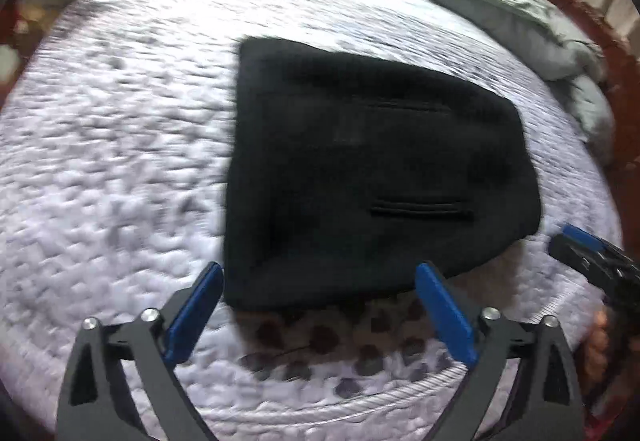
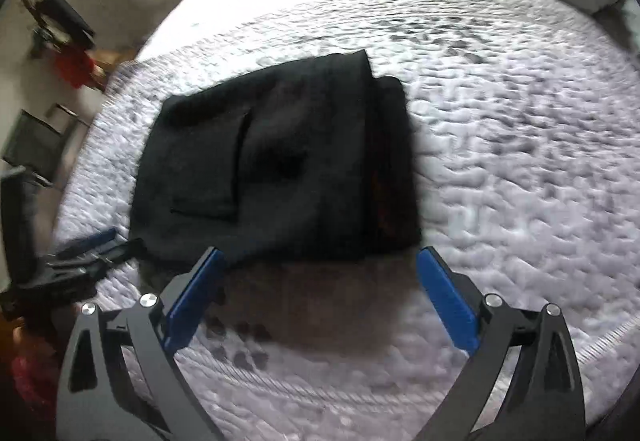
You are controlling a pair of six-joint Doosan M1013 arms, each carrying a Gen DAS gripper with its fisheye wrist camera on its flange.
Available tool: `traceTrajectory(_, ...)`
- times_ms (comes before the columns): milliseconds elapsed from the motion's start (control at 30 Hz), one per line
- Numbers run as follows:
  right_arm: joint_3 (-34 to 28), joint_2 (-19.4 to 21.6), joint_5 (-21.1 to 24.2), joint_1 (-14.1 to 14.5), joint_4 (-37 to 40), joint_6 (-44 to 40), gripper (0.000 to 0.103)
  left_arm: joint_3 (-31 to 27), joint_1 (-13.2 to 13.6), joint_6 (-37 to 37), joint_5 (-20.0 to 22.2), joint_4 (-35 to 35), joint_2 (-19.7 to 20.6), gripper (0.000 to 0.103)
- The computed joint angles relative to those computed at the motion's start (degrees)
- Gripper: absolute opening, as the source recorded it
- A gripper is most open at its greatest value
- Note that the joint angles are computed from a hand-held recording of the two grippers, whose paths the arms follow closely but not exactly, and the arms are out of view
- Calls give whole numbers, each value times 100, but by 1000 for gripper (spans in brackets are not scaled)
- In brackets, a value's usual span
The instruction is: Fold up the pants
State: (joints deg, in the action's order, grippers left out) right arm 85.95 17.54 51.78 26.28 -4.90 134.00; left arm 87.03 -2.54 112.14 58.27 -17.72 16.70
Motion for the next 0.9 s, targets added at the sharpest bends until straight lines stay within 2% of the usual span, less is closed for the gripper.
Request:
traceTrajectory(67,-7,-7,333,58,-72,189,97,113,-60,-267,-188,365,-101,99)
traceTrajectory(167,-99,84,788,139,-132,216,97,128,-124,-442,37,741,-130,99)
traceTrajectory(267,-225,183,1111,272,-382,341,97,135,-86,-332,222,531,-159,99)
traceTrajectory(333,-299,229,1250,330,-482,432,97,190,-76,-286,165,508,-234,99)
traceTrajectory(467,-368,228,1276,361,-469,503,97,279,-92,-251,11,634,-393,99)
traceTrajectory(600,-504,248,1423,352,-407,582,98,260,-117,-264,36,653,-459,99)
traceTrajectory(900,-503,215,1408,413,-540,723,98,181,-123,-348,70,688,-489,99)
